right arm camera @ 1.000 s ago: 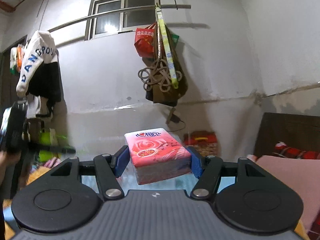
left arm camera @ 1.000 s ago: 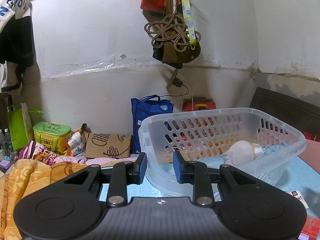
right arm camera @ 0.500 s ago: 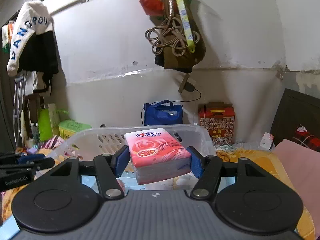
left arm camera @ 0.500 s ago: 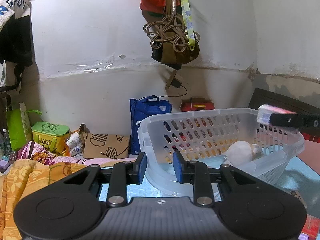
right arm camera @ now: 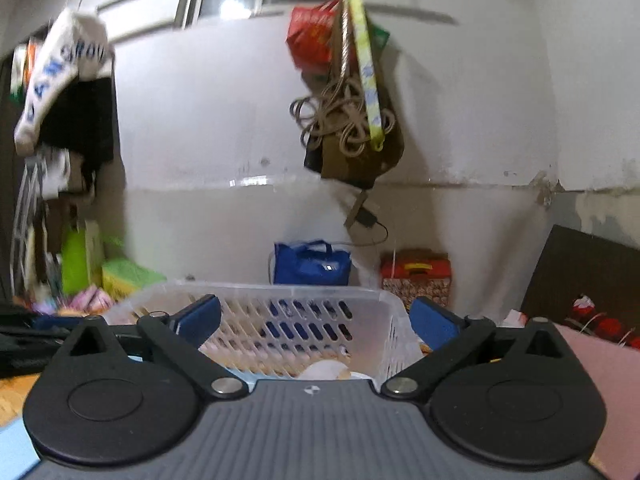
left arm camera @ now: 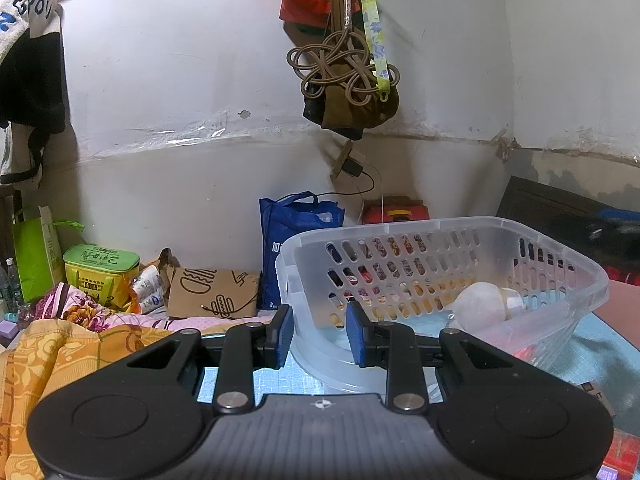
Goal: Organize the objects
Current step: 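Grasp the red box with the right gripper and lift it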
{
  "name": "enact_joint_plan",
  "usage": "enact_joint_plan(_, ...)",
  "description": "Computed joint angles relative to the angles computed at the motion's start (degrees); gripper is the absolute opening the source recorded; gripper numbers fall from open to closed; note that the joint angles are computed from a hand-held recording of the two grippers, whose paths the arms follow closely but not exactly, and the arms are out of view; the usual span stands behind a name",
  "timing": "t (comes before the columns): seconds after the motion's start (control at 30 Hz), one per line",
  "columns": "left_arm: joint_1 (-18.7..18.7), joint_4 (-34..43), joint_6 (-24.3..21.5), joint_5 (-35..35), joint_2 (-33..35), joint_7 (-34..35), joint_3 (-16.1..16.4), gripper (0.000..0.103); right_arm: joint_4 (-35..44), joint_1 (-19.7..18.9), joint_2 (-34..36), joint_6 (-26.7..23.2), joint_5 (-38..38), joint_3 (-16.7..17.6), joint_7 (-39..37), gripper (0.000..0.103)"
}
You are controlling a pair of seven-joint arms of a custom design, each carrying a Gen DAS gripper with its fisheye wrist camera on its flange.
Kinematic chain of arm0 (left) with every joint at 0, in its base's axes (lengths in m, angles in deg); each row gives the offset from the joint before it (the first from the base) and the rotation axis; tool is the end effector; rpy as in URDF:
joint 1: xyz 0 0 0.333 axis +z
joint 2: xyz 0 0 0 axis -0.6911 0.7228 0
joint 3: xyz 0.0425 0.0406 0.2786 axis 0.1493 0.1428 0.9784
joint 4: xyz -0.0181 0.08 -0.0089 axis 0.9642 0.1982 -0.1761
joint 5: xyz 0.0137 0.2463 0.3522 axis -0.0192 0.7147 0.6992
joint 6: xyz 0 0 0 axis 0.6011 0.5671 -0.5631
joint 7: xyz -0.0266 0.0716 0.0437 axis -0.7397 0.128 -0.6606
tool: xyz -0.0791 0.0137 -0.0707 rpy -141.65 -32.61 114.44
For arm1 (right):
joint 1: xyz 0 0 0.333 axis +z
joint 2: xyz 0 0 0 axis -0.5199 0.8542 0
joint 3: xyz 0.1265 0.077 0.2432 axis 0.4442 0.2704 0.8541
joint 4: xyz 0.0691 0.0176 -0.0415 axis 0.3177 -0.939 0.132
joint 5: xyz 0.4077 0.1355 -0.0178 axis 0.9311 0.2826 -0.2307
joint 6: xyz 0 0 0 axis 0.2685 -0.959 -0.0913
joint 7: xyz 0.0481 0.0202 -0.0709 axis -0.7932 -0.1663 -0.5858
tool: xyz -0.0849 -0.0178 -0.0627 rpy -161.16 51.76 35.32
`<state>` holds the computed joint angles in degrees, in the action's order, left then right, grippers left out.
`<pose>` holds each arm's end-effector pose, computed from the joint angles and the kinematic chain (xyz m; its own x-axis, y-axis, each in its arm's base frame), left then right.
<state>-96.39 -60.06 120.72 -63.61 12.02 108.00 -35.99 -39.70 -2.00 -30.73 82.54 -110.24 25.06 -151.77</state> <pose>0.6206 -0.3561 0.4603 -0.4000 -0.9164 0.0130 -0.3315 0.1314 -0.9343 0.5001 0.3880 0.4742 -0.1499 -0.9883 0.0266 -0.1835 0.0014 -0.9830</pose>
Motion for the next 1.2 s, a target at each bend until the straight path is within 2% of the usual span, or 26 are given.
enact_joint_plan(0.2, 2.4, 0.1, 0.0, 0.8, -0.3, 0.3, -2.5, 0.033, -9.2, 1.1, -7.0, -4.0, 1.5, 2.6, 6.8, 0.103)
enact_joint_plan(0.3, 2.3, 0.4, -0.1, 0.9, -0.1, 0.0, -2.3, 0.033, -14.9, 1.5, -10.7, -5.2, 3.1, 4.9, 11.3, 0.103)
enact_joint_plan(0.43, 2.4, 0.4, -0.1, 1.1, -0.1, -0.1, -2.3, 0.033, -16.9, 2.7, -10.1, -9.5, 8.8, 7.3, 8.5, 0.103)
enact_joint_plan(0.5, 2.2, 0.4, -0.1, 1.2, 0.0, -0.2, -2.1, 0.033, -18.5, 3.0, -10.3, -7.0, 9.2, 7.1, 8.9, 0.102)
enact_joint_plan(0.63, 2.0, 0.3, 0.2, 0.9, 0.0, 0.1, -2.0, 0.033, -18.6, 3.0, -9.1, -5.4, 12.0, 6.6, 6.9, 0.089)
enact_joint_plan(0.73, 1.1, 0.0, 0.4, 0.3, 0.0, 0.5, -1.2, 0.033, -18.2, 2.1, -8.6, -1.3, 13.1, 5.2, 7.2, 0.084)
enact_joint_plan(0.83, 1.8, -0.2, 0.6, -0.1, -0.2, 1.2, -2.2, 0.033, -17.5, 2.0, -7.2, -2.2, 13.8, 5.3, 5.8, 0.083)
enact_joint_plan(1.0, 1.2, 0.1, 0.8, -1.6, 0.0, 2.2, -1.7, 0.033, -17.3, 2.3, -6.1, -2.0, 12.7, 5.0, 5.6, 0.062)
enact_joint_plan(1.13, -0.1, 0.2, 0.7, -2.6, 0.2, 2.8, -0.4, 0.033, -19.1, 2.5, -7.7, -0.5, 10.9, 5.0, 8.4, 0.060)
enact_joint_plan(1.2, -0.3, 0.2, 0.7, -2.7, 0.3, 2.8, -0.2, 0.033, -20.2, 3.0, -8.4, -2.8, 10.7, 5.9, 10.5, 0.060)
